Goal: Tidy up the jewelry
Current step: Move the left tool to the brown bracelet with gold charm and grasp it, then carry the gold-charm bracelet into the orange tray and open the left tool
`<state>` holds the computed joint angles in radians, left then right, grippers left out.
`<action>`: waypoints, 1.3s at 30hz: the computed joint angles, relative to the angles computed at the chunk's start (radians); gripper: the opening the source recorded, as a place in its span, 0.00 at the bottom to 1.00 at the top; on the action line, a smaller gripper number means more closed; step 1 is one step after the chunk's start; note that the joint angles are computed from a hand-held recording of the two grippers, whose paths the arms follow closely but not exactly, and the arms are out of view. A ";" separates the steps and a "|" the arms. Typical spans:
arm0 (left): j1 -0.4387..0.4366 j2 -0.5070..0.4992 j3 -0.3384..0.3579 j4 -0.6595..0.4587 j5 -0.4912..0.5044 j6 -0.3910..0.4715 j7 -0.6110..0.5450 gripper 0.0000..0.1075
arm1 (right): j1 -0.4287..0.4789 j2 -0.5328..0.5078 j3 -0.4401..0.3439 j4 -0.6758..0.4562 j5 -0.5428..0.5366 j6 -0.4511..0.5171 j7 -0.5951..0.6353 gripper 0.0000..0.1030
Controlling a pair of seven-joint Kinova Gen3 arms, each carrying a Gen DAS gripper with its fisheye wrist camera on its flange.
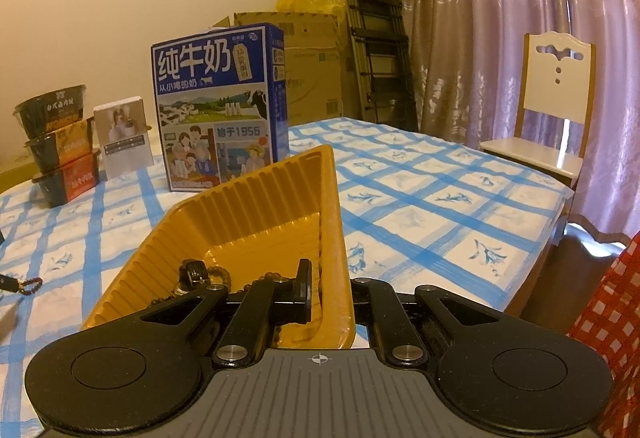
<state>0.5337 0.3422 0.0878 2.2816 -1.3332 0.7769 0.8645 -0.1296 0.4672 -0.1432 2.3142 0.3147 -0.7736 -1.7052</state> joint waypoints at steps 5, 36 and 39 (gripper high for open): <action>-0.042 0.032 -0.022 -0.008 -0.036 -0.037 -0.018 0.39 | -0.010 0.002 0.005 -0.003 -0.015 0.009 0.012 0.08; 0.044 -0.066 0.047 0.033 0.019 0.041 -0.045 0.05 | -0.008 0.010 0.002 0.001 -0.018 -0.002 0.017 0.08; 0.076 -0.101 0.075 0.030 0.059 0.093 -0.058 0.05 | -0.009 0.008 0.001 0.001 -0.019 0.001 0.015 0.08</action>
